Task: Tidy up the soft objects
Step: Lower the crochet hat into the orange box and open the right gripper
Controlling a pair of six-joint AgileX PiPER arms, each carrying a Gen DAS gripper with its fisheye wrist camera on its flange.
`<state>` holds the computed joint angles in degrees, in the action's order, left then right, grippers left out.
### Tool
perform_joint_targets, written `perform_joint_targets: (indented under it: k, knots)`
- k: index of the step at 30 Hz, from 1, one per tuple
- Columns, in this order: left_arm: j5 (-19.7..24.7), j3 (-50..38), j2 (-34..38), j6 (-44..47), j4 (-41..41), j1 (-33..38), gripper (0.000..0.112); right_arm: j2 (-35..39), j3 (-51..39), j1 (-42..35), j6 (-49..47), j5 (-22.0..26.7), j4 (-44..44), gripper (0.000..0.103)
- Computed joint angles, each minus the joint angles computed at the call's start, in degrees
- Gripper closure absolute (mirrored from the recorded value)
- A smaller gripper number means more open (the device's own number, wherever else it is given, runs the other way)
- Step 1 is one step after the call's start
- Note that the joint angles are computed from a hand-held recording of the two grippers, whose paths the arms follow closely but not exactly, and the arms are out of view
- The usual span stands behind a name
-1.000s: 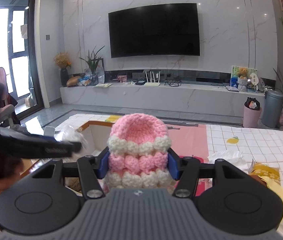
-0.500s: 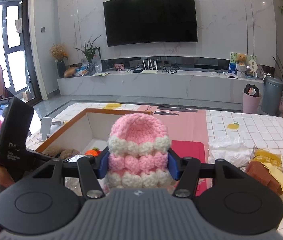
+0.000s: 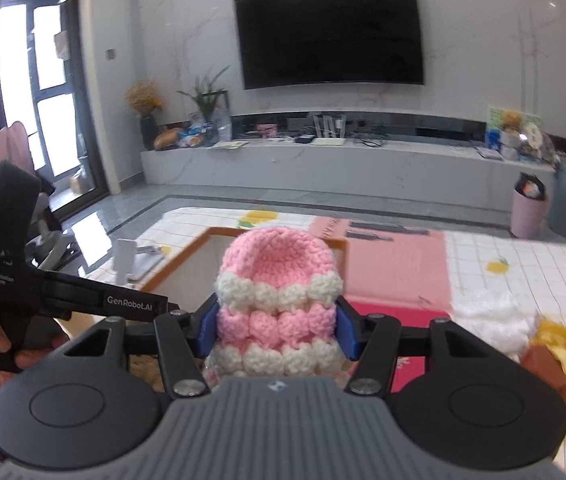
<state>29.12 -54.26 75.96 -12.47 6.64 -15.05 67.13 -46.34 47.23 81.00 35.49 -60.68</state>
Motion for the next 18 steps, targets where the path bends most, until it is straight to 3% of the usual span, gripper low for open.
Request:
perform_joint_targets:
  k: [4,7,13,18]
  knots:
    - [-0.8,0.7,-2.3,-4.0,6.9,1.3,0.028,10.1,-10.8,-3.2,-15.5,0.3,12.1,0.046]
    - [-1.1,0.2,-2.4,1.1,1.8,4.6,0.028,18.9,-19.7,-7.5,-27.5,0.8,22.5,0.046]
    - [0.0,-1.7,-0.3,13.8,-14.4,13.3,0.028,38.4,-38.7,-13.9,-42.5,9.6,38.0,0.045]
    - [0.3,-1.8,0.8,18.4,-18.6,16.3,0.028,50.4,-51.4,-14.0,-50.3,21.3,35.0,0.045]
